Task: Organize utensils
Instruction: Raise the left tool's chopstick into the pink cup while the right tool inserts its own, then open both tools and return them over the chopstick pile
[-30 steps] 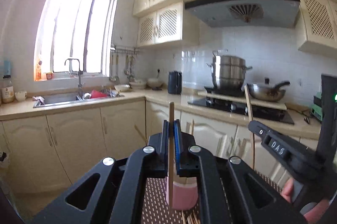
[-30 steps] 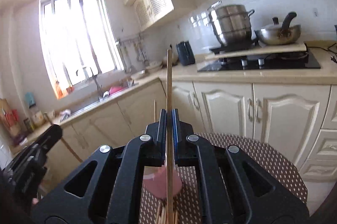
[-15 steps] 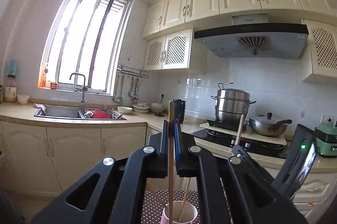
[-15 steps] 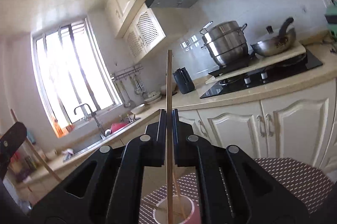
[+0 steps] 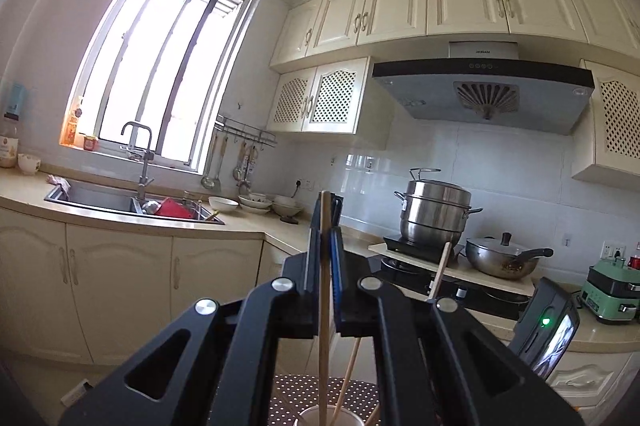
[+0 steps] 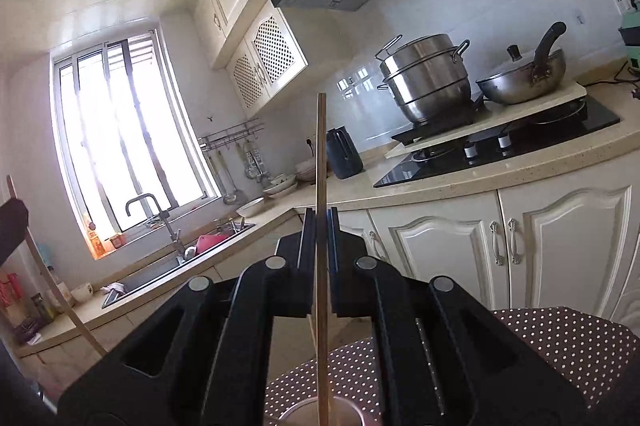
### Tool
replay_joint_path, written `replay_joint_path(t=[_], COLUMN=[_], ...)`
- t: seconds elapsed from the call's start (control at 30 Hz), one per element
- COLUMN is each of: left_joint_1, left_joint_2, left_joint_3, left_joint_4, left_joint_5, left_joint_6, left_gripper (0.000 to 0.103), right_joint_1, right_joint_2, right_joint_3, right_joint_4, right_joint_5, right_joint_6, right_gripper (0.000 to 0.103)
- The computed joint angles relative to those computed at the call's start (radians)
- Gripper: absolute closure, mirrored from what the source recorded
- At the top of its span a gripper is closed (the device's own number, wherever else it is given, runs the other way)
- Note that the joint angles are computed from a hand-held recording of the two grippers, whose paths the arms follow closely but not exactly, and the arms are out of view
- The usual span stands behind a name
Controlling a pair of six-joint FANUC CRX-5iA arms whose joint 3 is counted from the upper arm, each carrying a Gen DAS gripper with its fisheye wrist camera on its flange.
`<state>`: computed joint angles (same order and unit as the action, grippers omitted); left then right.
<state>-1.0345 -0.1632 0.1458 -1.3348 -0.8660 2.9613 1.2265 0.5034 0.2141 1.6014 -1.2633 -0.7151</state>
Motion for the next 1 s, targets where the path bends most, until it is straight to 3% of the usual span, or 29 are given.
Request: replay_joint_path(t=[0.27,0.4,0.5,0.53,0.57,0.6,0.67,0.7,0.73,0.8,1.0], left_joint_1=[0.069,0.124,0.127,0.126,0.127,0.129,0.122,0.124,0.126,0.129,0.110], left_joint_2=[0.034,0.042,0.039,0.038,0.034,0.029,0.020,0.015,0.011,0.002,-0.014], left_joint_3=[-0.015,-0.033,-0.064,-0.071,-0.080,-0.091,-0.114,-0.122,-0.128,-0.144,-0.162], left_joint_4=[0.071,0.172,0.188,0.189,0.195,0.200,0.195,0.205,0.213,0.228,0.225], left_joint_5=[0.065,0.100,0.092,0.089,0.087,0.089,0.077,0.072,0.069,0.063,0.025], left_joint_6=[-0.035,-0.114,-0.153,-0.160,-0.171,-0.180,-0.185,-0.197,-0.203,-0.209,-0.199], left_gripper=[0.098,0.098,0.096,0.090,0.073,0.066,0.062,0.062,0.062,0.062,0.062], right_joint_1=[-0.005,-0.001,0.009,0.014,0.020,0.028,0.042,0.048,0.057,0.081,0.112], right_joint_2=[0.015,-0.005,-0.032,-0.033,-0.036,-0.040,-0.047,-0.048,-0.048,-0.033,-0.061], right_joint_3=[-0.003,-0.030,-0.053,-0.050,-0.049,-0.046,-0.050,-0.056,-0.066,-0.059,-0.087], right_joint_4=[-0.061,-0.113,-0.168,-0.187,-0.210,-0.241,-0.277,-0.271,-0.254,-0.250,-0.299], right_joint_5=[0.046,0.115,0.172,0.174,0.178,0.180,0.170,0.154,0.122,0.035,0.023], right_joint_6=[0.103,0.168,0.242,0.270,0.301,0.337,0.372,0.369,0.358,0.361,0.372], right_gripper=[0.097,0.097,0.096,0.096,0.095,0.091,0.068,0.041,0.036,0.036,0.036])
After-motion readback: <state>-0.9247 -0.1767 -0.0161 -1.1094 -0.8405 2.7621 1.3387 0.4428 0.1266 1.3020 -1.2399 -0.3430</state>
